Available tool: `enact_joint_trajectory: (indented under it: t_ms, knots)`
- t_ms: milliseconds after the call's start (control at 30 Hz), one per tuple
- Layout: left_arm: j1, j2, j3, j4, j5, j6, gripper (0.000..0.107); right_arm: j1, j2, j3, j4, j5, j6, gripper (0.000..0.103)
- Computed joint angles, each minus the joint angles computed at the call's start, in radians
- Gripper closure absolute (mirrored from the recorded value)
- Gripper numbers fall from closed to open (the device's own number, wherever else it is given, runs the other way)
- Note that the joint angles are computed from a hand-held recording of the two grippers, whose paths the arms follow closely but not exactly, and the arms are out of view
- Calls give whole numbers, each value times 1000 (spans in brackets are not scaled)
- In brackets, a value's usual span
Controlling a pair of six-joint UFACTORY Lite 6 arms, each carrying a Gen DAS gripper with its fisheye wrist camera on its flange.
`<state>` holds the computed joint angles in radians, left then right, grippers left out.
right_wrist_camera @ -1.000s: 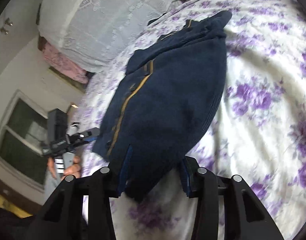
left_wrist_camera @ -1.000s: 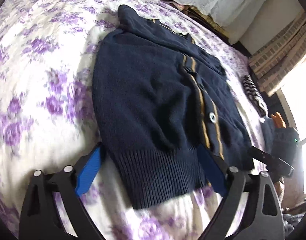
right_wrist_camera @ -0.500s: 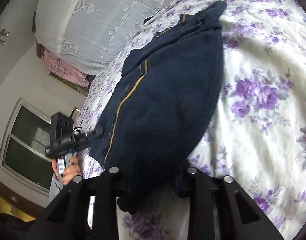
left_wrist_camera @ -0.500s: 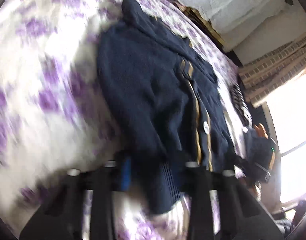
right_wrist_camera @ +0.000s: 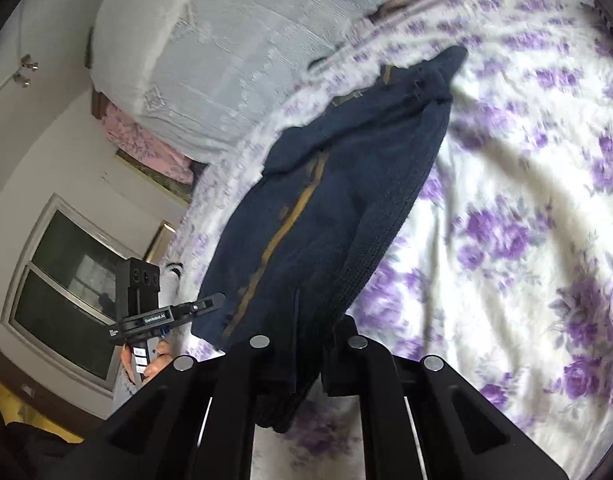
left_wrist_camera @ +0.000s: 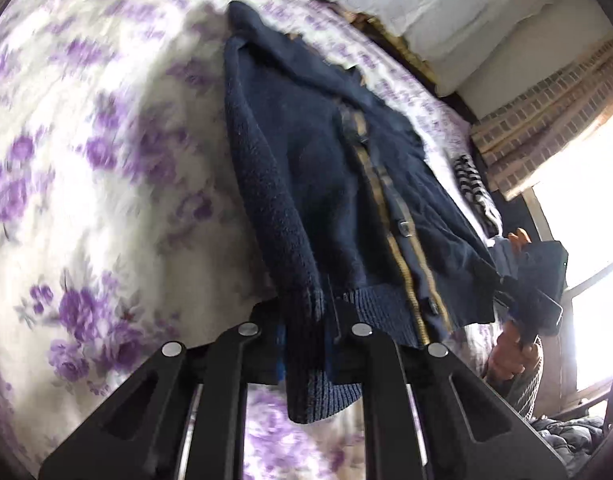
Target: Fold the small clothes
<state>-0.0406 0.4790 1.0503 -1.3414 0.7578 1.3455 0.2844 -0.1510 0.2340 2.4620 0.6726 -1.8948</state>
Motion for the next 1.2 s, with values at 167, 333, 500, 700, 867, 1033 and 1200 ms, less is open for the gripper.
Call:
enact_joint_trajectory:
  t_ms: [167, 333, 500, 700, 867, 1033, 1200]
  knots:
    - [52, 137, 127, 66, 119, -121, 92, 13, 127, 8, 74, 75, -46, 89]
    - [31, 73, 79, 56, 74, -72, 95, 25, 100, -15, 142, 97, -89, 94]
    - [24, 11, 56, 31, 68, -43, 95, -55, 23, -14, 25, 104, -29, 94]
    - [-18, 35, 196, 59, 39, -117, 95, -99, 50, 104, -46, 64, 27, 94]
    - [-42, 62, 299, 58, 11, -166, 95, -150, 63, 164, -92, 64, 68, 94]
    - [-51, 91, 384, 62, 4, -203, 95, -189, 103, 242, -142, 66, 116, 94]
    - [-68, 145, 515, 110, -13, -288, 95, -228, 195, 369, -221, 63, 200, 94]
